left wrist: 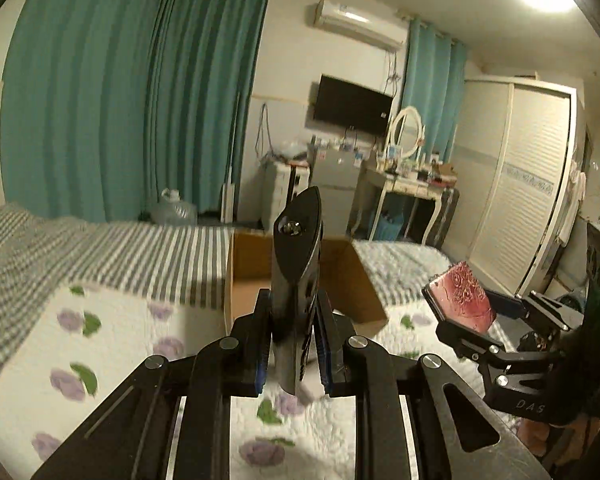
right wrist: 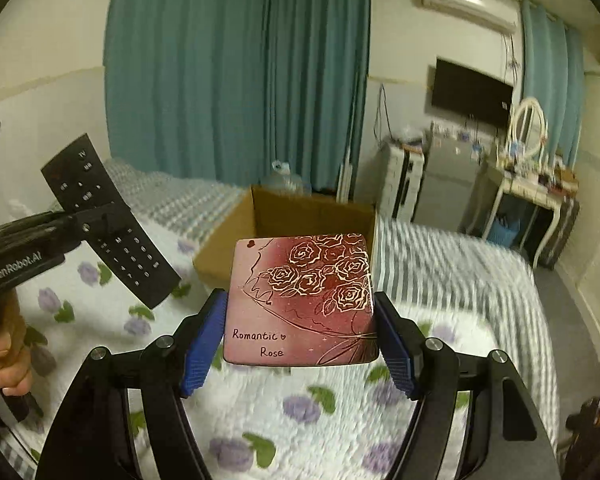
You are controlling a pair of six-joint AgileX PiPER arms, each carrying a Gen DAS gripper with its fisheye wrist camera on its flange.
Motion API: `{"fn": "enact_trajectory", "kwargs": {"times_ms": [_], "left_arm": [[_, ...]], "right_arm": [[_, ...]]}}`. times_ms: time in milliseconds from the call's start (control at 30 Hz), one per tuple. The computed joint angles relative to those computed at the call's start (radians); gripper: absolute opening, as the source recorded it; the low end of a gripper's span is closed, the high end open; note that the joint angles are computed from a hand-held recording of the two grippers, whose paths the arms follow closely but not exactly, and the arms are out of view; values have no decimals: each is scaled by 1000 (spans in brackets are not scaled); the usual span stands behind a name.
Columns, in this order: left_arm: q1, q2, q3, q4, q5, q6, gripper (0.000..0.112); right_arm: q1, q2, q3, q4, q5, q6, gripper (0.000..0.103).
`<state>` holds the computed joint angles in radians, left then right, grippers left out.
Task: Organize rigid objects
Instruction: 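Carry the black remote with the left gripper while the right carries the pink notebook over the box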
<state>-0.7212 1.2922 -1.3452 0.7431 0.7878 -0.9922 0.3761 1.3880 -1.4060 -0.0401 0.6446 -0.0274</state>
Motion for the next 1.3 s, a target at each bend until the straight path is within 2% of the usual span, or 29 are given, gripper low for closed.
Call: {"fn": "enact_trajectory", "kwargs": {"times_ms": [333, 533, 733, 1100, 1200, 1300], "left_arm": [[49, 105, -245, -21, -15, 150, 19], [105, 202, -371, -60, -39, 214, 19], [222, 324, -478, -226, -104, 326, 19], [334, 625, -672, -415, -89, 508, 19], [355, 687, -692, -457, -84, 534, 19], [372, 737, -710, -494, -74, 558, 19]], "right_arm": [[-52, 89, -286, 128, 39, -124, 71], [-66, 203, -457, 157, 51, -143, 71], [-76, 385, -667, 179, 106, -181, 71], [-113, 832, -1208, 201, 333, -228, 71], [-121, 874, -1195, 211, 323, -245, 71], [-126, 961, -1270, 214, 375, -248, 71]]}}
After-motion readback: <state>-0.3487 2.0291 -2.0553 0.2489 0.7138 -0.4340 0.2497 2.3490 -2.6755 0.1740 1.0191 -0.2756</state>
